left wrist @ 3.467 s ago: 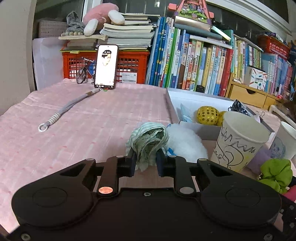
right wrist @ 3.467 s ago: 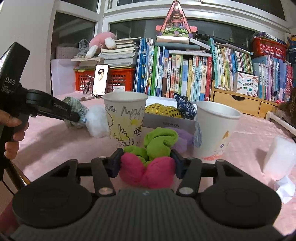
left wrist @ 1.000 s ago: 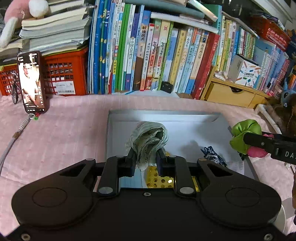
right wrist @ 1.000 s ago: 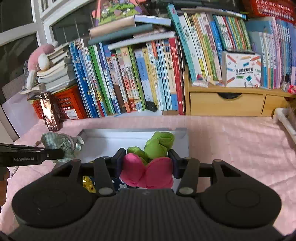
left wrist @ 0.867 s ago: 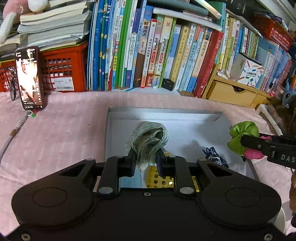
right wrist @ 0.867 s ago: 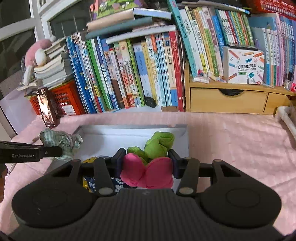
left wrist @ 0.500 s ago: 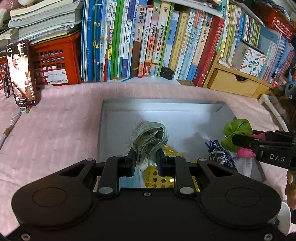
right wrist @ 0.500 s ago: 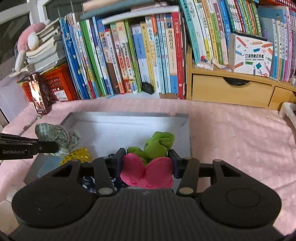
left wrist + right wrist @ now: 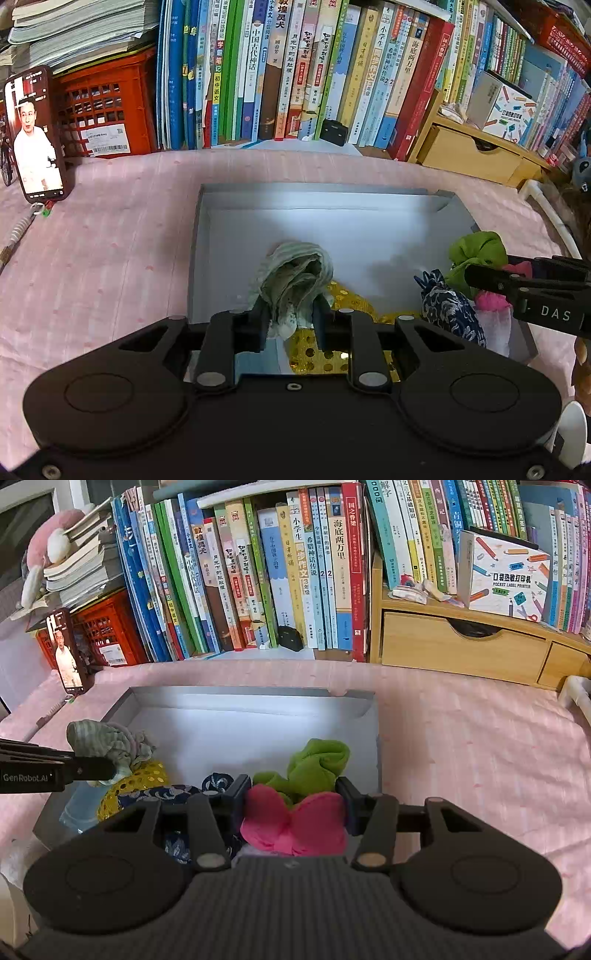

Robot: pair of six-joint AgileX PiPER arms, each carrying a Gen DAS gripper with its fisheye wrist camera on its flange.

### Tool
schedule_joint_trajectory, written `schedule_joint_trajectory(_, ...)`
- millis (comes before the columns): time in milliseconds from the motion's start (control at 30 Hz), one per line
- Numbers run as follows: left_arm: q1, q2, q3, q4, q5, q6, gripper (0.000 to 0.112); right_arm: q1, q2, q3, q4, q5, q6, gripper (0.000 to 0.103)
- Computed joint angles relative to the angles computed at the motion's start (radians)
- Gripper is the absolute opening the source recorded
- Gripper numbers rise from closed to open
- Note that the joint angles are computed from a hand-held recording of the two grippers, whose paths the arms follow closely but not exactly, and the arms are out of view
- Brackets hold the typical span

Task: Organize soft objects
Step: 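Lower both grippers into the tray and open them to release the items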

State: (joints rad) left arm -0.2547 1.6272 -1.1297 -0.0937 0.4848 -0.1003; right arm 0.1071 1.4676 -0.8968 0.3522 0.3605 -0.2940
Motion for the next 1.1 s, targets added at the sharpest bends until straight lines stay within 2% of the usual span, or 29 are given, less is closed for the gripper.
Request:
schedule_joint_trajectory(167,0.014,-0.031,0.014,-0.048,0.003,0.043,0.027,-0.022,-0.009,0.003,0.088,0.018,-0.066,0.063)
schedule_joint_trajectory(300,0.016,-0.077,0.041,-0.042,-0.004,0.049,0.039,-0.027,-0.032,0.012,0.109,0.022,-0.082,0.072)
schedule_joint_trajectory(567,0.012,-0.209,0.117,-0.026,-0.025,0.046,0.054,-0.043,-0.12,0.027,0.16,0.05,-0.112,0.075)
schedule_joint_trajectory(800,-0.018,-0.371,0.228,0.026,-0.047,0.024,0.064,-0.069,-0.263,0.095,0.223,0.067,-0.174,0.077)
schedule_joint_trajectory(900,-0.017,-0.451,0.283,-0.015,-0.047,0.071,0.07,-0.06,-0.347,0.14,0.201,0.063,-0.163,0.079)
schedule_joint_trajectory(967,-0.028,-0.508,0.324,0.006,-0.055,0.061,0.074,-0.049,-0.411,0.177,0.18,0.054,-0.153,0.081)
schedule_joint_trajectory(1100,-0.046,-0.614,0.398,0.032,-0.056,0.032,0.076,-0.007,-0.545,0.255,0.089,0.038,-0.092,0.084)
